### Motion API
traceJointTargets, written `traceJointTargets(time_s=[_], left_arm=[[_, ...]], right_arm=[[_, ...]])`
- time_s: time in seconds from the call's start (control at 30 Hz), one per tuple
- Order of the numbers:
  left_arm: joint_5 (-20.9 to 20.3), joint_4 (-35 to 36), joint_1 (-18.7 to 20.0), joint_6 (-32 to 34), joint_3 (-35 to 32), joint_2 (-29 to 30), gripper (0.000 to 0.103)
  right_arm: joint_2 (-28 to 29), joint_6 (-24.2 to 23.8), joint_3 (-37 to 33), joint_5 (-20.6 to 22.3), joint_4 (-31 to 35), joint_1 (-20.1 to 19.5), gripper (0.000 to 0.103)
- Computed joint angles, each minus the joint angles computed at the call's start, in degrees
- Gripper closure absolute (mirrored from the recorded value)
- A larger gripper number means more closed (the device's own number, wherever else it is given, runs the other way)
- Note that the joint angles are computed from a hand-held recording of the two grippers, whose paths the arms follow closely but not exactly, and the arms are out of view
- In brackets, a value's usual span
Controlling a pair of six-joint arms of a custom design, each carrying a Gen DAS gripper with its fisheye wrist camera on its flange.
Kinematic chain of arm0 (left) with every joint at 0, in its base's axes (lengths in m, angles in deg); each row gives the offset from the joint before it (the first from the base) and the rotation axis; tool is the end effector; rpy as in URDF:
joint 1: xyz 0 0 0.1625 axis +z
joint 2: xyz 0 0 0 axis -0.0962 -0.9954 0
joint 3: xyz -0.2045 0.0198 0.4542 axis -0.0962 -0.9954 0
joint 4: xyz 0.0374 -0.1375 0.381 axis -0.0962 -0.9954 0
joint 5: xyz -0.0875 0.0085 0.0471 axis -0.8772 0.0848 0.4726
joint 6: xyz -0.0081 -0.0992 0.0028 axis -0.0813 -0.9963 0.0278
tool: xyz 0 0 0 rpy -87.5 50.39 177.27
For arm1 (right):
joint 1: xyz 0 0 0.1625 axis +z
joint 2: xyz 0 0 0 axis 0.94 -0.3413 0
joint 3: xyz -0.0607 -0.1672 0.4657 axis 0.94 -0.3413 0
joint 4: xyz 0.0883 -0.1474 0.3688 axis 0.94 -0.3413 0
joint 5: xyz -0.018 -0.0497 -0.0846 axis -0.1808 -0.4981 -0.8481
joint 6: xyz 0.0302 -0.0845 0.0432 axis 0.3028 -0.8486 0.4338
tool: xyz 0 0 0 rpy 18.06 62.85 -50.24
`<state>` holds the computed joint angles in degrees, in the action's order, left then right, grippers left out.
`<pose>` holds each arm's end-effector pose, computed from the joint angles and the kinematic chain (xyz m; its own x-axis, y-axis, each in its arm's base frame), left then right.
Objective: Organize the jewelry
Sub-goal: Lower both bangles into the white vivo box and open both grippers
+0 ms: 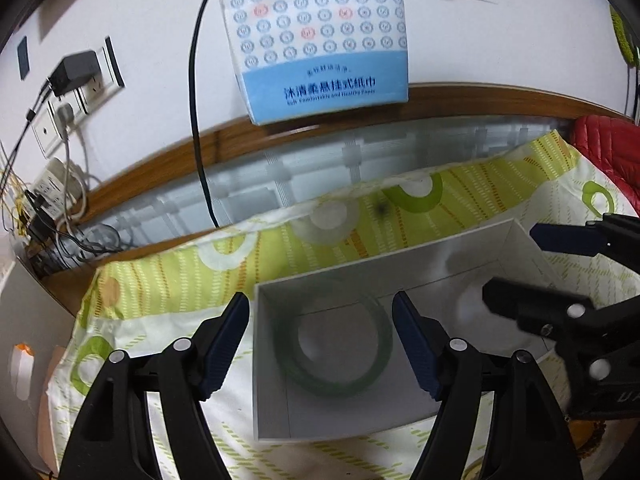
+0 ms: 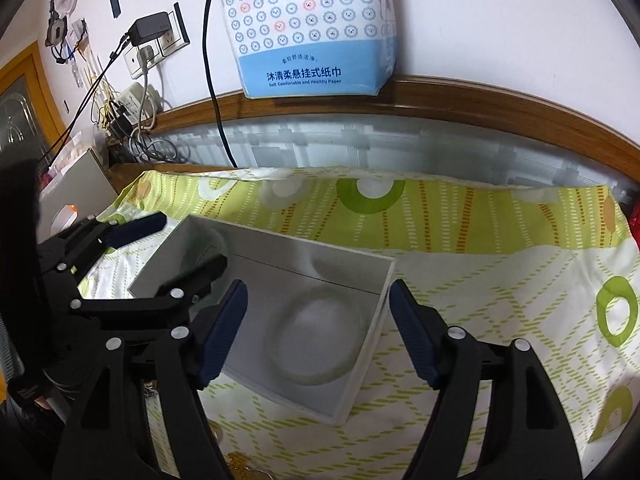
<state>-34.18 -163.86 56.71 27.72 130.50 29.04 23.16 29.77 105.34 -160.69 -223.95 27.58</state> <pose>-0.2652 -0.6765 0.1292 -0.5246 0.1674 -0.8347 0.7046 0.6357 -0.3153 0.1989 -0.6850 0.1908 -0.7774 -0.3803 0.5010 -0.5993 0.6898 -0.4063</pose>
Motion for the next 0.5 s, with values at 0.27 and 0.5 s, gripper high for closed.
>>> traceJointTargets(time_s=[0.27, 0.5], left_arm=[[0.4, -5.3, -1.1, 2.4, 1.4, -0.3, 0.020], [1.3, -10.6, -2.1, 6.0, 2.5, 0.1, 0.014]], right_arm=[[-1.4, 0.1, 1.8, 2.8, -2.8, -0.2, 0.032], [-2.6, 0.9, 3.0, 4.2, -3.1, 0.0, 0.031]])
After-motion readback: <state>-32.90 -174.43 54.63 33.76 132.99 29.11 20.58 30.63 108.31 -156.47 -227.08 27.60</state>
